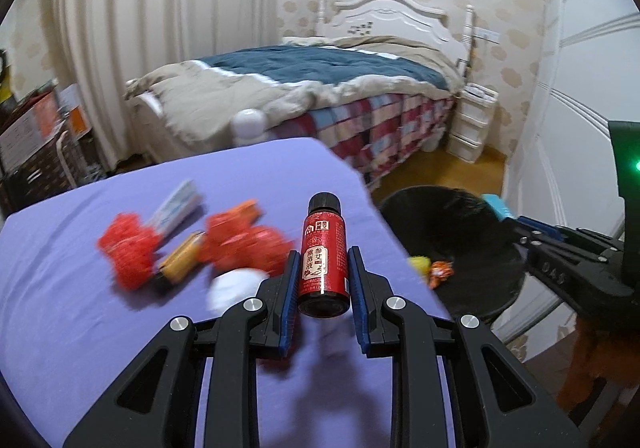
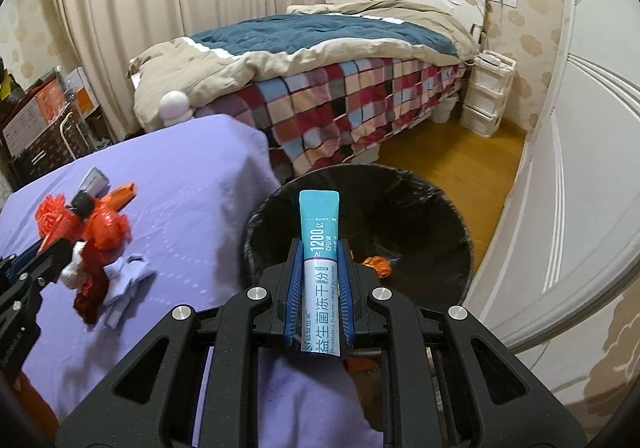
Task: Collect trash
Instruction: 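Carry the toothpaste tube and red bottle over the black bin and open both tools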
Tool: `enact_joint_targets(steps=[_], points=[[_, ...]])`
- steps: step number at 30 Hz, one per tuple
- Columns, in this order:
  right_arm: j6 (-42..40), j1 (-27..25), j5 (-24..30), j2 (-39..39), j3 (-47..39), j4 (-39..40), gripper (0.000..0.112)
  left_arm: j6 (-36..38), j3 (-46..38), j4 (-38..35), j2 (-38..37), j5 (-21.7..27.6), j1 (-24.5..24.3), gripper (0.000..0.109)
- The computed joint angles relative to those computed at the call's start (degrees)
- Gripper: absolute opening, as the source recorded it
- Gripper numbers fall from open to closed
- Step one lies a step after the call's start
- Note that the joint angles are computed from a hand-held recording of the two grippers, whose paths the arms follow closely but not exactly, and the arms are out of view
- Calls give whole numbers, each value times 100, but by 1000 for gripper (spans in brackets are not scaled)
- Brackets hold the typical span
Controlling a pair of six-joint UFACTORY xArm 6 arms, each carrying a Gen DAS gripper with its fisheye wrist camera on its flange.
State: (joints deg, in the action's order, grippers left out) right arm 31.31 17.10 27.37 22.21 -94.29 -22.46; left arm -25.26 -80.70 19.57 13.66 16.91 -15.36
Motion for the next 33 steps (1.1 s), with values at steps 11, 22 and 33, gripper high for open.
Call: enact_joint_targets(steps=[11,22,33], points=[[-268,-336,42,398,-443,279,17,631,-2052,-394,1545,738,-447,25],[-509,-587,302,973,-1126,622,17,728,-3953,-393,2861,1671,-612,25],[-678,-687,489,1367,-1565,938,32,867,-4604,-420,3268,2015,-676,48]])
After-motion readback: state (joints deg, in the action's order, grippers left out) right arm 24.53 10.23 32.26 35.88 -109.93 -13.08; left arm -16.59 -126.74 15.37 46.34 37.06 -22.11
